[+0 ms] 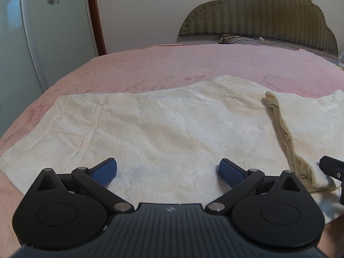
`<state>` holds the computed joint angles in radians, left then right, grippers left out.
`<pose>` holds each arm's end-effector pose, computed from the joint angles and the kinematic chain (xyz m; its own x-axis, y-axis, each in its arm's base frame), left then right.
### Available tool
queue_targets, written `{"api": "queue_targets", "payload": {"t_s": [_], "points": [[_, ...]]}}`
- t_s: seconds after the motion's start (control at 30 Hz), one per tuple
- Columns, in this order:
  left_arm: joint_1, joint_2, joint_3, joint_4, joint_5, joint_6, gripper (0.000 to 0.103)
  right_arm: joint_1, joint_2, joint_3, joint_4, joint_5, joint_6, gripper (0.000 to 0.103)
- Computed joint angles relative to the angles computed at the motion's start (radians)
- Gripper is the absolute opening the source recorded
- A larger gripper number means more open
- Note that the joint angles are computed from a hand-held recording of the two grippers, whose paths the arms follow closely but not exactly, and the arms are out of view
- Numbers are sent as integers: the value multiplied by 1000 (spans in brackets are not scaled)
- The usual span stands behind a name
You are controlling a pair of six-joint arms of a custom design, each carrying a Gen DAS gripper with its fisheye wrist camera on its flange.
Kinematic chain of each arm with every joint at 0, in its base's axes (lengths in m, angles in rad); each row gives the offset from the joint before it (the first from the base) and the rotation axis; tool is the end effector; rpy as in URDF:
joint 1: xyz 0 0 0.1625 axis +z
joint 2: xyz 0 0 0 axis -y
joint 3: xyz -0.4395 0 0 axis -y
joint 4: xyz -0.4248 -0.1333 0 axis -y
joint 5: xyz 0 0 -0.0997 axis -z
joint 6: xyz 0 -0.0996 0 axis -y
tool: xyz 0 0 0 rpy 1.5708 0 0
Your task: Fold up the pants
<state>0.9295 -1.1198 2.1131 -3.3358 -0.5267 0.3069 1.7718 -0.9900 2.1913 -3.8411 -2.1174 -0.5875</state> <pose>-0.1412 -0.5558 0.2358 -0.5982 -0.0003 -0.8013 0.6394 0.6026 -0.4776 0.1831 -0.4904 0.1803 -0.7192 -0.0315 0.6940 -0.5943 0.5453 -0.5911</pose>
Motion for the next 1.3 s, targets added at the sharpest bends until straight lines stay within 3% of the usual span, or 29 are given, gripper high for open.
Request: {"api": "queue_targets", "payload": {"t_s": [0.17, 0.53, 0.7, 0.8, 0.9, 1.0, 1.1, 1.3], "points": [[-6, 24, 0, -72, 18, 60, 103, -2, 0, -2, 8, 5, 13, 103], [-1, -86, 30, 34, -35, -13, 101, -26, -36, 14, 55, 59, 63, 103], [5, -177, 50, 74, -21, -69, 100, -22, -58, 47, 47, 162, 22, 103], [20, -247, 44, 160, -2, -153, 99, -2, -98, 52, 186, 294, 22, 103], [36, -311, 38, 219, 36, -233, 101, 56, -70, 23, 259, 326, -88, 103], [58, -388, 20, 361, 72, -421, 101, 118, -7, -22, 304, 318, -234, 103], [101, -484, -10, 560, -18, -656, 101, 167, 70, -68, 311, 315, -350, 101], [171, -540, -62, 712, -230, -796, 101, 246, 227, -155, 274, 254, -557, 77]]}}
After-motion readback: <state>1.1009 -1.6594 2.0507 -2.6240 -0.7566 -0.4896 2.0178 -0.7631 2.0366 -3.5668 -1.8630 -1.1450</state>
